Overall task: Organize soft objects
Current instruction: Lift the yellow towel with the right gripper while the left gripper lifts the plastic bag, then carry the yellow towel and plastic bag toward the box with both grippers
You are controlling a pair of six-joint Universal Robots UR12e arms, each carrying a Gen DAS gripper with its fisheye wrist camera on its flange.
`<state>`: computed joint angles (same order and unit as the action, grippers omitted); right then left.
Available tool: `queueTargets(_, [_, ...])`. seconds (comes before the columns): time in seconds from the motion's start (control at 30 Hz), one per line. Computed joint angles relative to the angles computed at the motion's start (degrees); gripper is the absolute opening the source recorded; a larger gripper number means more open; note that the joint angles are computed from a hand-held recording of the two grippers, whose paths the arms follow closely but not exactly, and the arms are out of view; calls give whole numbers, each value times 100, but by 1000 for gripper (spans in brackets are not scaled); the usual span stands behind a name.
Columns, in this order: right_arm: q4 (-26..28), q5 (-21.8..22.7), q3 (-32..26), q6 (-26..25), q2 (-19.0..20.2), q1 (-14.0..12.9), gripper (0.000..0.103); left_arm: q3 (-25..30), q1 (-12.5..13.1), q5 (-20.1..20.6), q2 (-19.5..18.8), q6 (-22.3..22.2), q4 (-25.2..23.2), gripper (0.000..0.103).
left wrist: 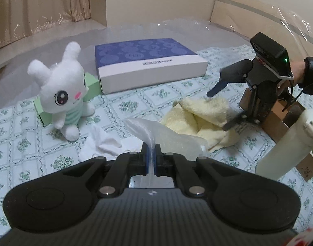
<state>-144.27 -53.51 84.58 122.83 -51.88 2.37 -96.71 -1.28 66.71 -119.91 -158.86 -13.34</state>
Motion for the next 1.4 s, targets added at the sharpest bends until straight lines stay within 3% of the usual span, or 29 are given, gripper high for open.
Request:
queueTargets(0.1, [295,-1,-77,-264,40,11,96,42,1,-8,-74,1,-13,3])
queueTargets(0.2, [354,-349,-106,-667,101,102,97,75,-2,-48,-132,-10,-51,3])
queueTargets(0.37, [-1,-969,-98,-792,227,274,95,112,-35,0,-204,31,-82,3])
queueTargets(0.4, [17,-936,-127,-689,237,269,89,117,-49,53,-212,58,-68,3])
queueTargets(0.47, [-241,-925,-128,-425,237,242,41,122,-63,99,-217,93,-57,3])
queueTargets(0.57, [-248,-854,-135,-273,165,175,19,131,-84,175,-218,127,-19,3])
queueTargets(0.87, [-1327,-966,348,443,-238,65,15,44,-119,373,-32,10,220,3])
queueTargets(1.2, [-2418,-1899,1058,1519,-842,-15,14,-234,-196,602,359,-337,470,3])
queueTargets(1.4, [-2784,-2119,1776,2071,-1446,-168,14,-541,-253,504,676,-458,616,3])
